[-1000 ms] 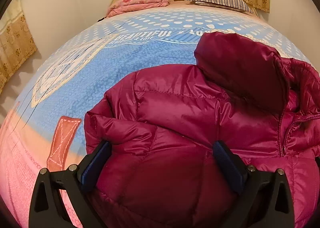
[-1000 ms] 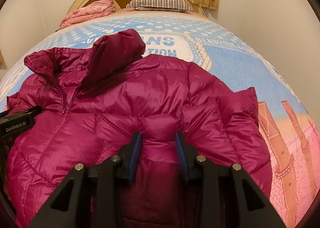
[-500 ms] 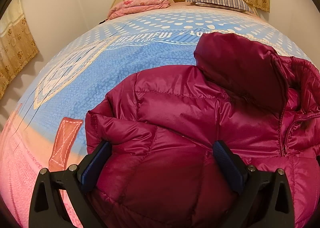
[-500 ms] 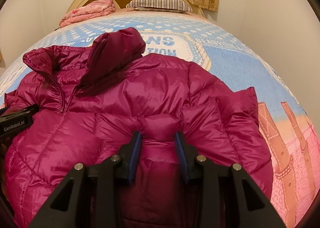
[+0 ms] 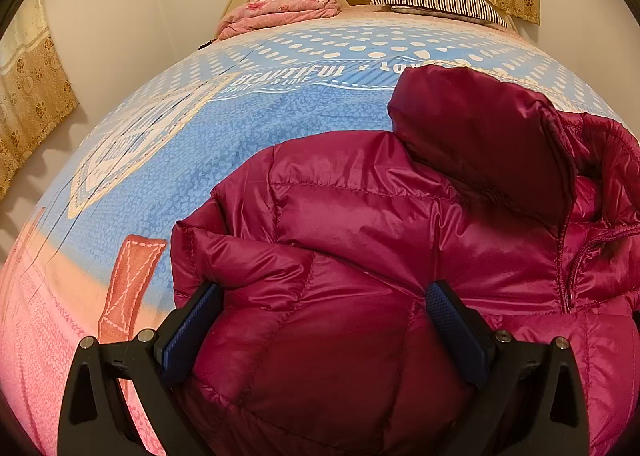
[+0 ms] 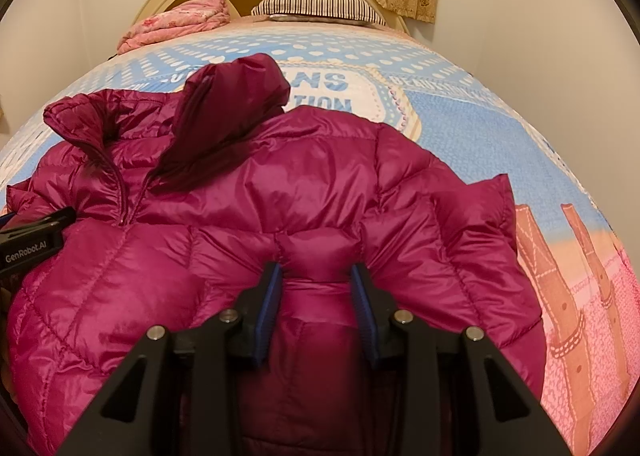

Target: Fold large clothes

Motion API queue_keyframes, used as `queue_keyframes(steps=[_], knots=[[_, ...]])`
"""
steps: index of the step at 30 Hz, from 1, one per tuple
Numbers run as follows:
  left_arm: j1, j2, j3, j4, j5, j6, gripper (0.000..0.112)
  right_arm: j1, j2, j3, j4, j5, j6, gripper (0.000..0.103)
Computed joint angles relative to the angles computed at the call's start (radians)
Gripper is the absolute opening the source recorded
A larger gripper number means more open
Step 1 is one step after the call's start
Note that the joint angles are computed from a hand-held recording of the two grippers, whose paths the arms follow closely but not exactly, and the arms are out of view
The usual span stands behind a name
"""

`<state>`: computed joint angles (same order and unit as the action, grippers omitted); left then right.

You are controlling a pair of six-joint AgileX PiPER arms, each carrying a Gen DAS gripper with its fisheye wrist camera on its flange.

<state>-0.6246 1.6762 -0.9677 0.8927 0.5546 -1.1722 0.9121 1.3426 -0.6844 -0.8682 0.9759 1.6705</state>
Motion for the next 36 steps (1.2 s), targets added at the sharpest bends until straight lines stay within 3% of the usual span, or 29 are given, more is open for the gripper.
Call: queue_keyframes(steps=[22,27,29,33,36], knots=[[-0.002,-0.002,0.001,0.005,0.004,-0.002,0.102,-0.002,0.005,0.0,-0.003,-0.006,0.003,0.04],[0.028,-0.022,-0.013,-0.112,0.0,0.142,0.102,-0.013,-0.009,0.007,0.0,-0.023,-0.001,0.042],[0.053,-0.063,-0.036,-0.252,0.038,0.311,0.102,-0.047,-0.048,0.016,0.03,-0.062,-0.06,0.05],[0.132,-0.201,-0.064,-0.418,0.014,0.522,0.102,-0.06,-0.147,-0.017,0.067,-0.019,-0.204,0.085],[0.17,-0.201,-0.173,-0.483,0.026,0.63,0.102,-0.104,-0.173,-0.097,0.05,0.029,-0.306,0.088]])
